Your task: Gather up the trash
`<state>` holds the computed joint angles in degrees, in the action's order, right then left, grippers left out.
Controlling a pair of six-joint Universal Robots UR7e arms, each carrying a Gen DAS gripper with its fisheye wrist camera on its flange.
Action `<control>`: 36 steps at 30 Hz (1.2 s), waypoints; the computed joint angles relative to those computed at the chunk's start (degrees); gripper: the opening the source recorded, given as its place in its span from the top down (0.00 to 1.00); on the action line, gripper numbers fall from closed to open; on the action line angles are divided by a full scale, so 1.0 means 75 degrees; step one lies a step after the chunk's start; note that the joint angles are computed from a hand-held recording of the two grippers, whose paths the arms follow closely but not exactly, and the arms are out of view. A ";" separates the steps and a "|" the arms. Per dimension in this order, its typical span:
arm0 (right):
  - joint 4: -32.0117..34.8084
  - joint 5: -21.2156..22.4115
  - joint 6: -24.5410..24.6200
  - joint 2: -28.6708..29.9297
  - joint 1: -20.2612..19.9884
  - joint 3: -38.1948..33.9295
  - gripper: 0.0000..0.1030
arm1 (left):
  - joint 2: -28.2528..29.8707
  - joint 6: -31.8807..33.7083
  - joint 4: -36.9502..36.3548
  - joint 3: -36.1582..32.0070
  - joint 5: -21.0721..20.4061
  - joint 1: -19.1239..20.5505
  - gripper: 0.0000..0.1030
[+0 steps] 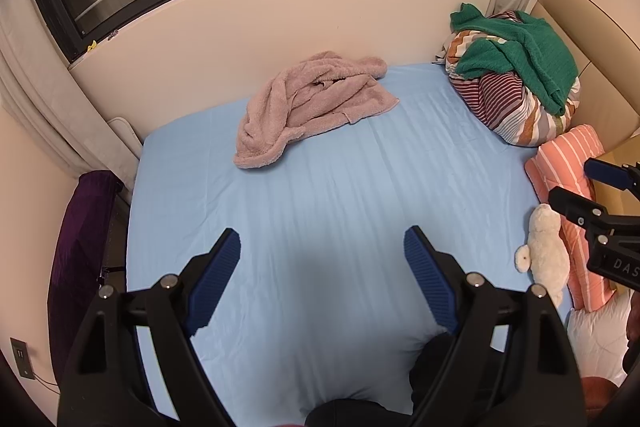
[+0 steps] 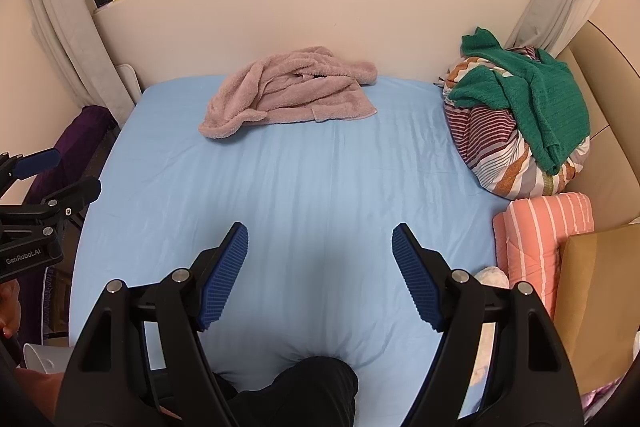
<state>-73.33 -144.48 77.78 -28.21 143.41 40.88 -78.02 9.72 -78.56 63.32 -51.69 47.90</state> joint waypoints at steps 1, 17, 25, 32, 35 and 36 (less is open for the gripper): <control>-0.0004 0.0002 0.0000 0.0001 0.0000 -0.0002 0.30 | 0.0002 -0.0018 0.0003 -0.0002 0.0000 -0.0012 0.19; 0.0167 -0.0059 0.0072 0.0010 0.0047 -0.0103 0.30 | 0.0044 -0.0046 0.0010 -0.0081 0.0025 -0.0049 0.19; 0.0335 -0.0069 0.0192 0.0098 0.0068 -0.0246 0.30 | 0.0176 -0.0060 0.0071 -0.0257 0.0004 -0.0047 0.19; 0.0341 -0.0060 0.0190 0.0099 0.0069 -0.0248 0.30 | 0.0150 -0.0082 0.0058 -0.0215 0.0012 -0.0054 0.18; 0.0357 -0.0056 0.0191 0.0103 0.0066 -0.0259 0.30 | 0.0171 -0.0080 0.0057 -0.0239 0.0008 -0.0058 0.18; 0.0365 -0.0057 0.0202 0.0107 0.0069 -0.0264 0.30 | 0.0173 -0.0085 0.0062 -0.0242 0.0005 -0.0055 0.18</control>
<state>-70.59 -144.90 79.29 -27.41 143.93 38.89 -76.72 9.08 -78.09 61.50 -51.65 47.48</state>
